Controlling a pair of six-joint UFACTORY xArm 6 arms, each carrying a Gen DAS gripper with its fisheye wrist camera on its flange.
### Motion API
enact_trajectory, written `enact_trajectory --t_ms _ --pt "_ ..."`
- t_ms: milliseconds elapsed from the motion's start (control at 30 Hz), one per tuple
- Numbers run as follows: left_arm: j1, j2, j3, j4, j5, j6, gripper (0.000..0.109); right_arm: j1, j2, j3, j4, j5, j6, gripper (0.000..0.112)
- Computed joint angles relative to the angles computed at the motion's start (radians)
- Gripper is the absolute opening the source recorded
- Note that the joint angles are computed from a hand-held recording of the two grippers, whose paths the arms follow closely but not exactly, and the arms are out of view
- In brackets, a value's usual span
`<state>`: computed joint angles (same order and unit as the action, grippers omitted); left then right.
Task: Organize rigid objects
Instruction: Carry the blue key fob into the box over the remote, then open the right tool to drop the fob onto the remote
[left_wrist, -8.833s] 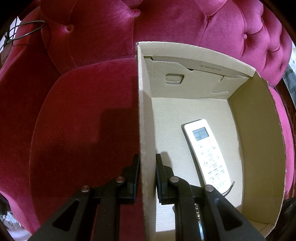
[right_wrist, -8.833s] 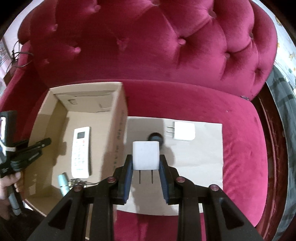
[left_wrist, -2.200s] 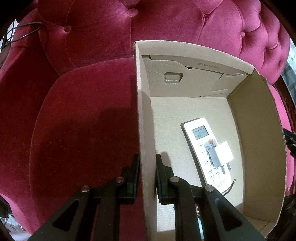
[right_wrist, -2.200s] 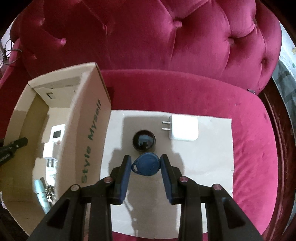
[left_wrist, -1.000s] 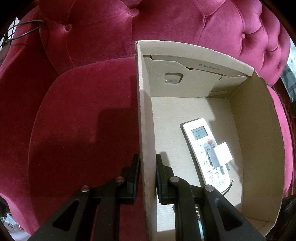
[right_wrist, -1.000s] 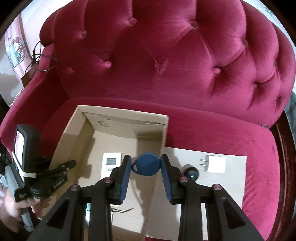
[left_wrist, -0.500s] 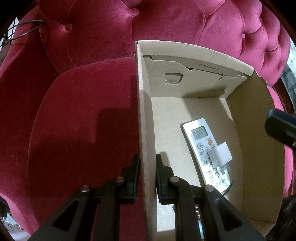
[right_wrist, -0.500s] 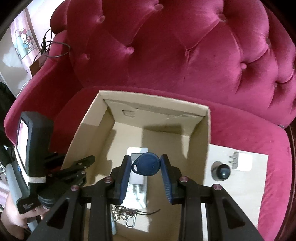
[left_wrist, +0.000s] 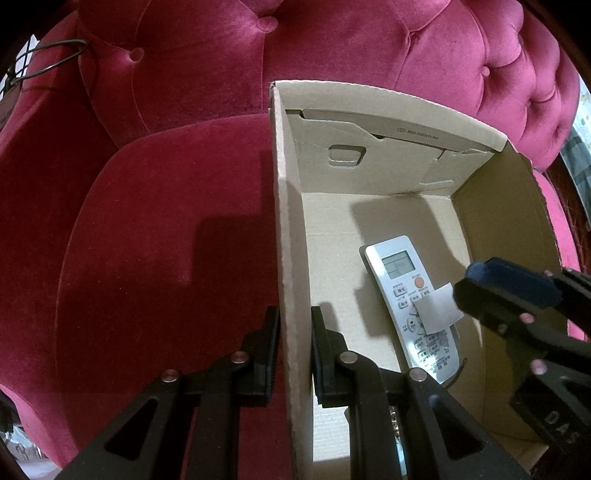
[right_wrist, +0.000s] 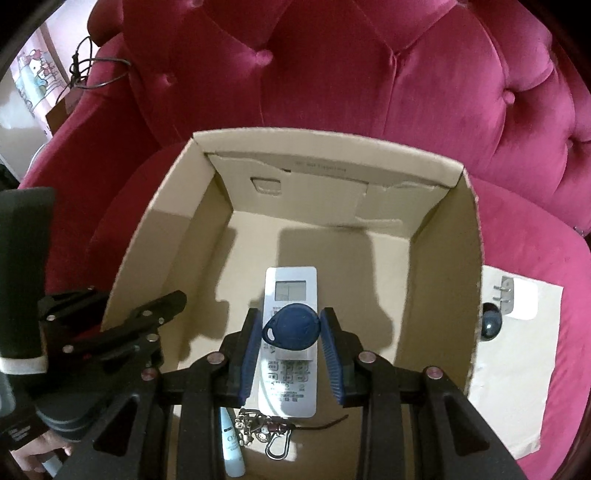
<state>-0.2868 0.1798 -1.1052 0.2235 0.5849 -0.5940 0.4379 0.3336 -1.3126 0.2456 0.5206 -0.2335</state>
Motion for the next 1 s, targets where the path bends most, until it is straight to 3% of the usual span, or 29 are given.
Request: enact_trajectory --t_ms 533,1000 --pt "-0.002 0.000 -0.002 0.007 0.005 -0.006 0.017 0.004 0.017 -0.009 0.027 0.015 0.002 0.036" --pt "-0.005 0.002 -0.006 0.012 0.008 -0.011 0.017 0.001 -0.031 0.026 -0.001 -0.036 0.029 0.061"
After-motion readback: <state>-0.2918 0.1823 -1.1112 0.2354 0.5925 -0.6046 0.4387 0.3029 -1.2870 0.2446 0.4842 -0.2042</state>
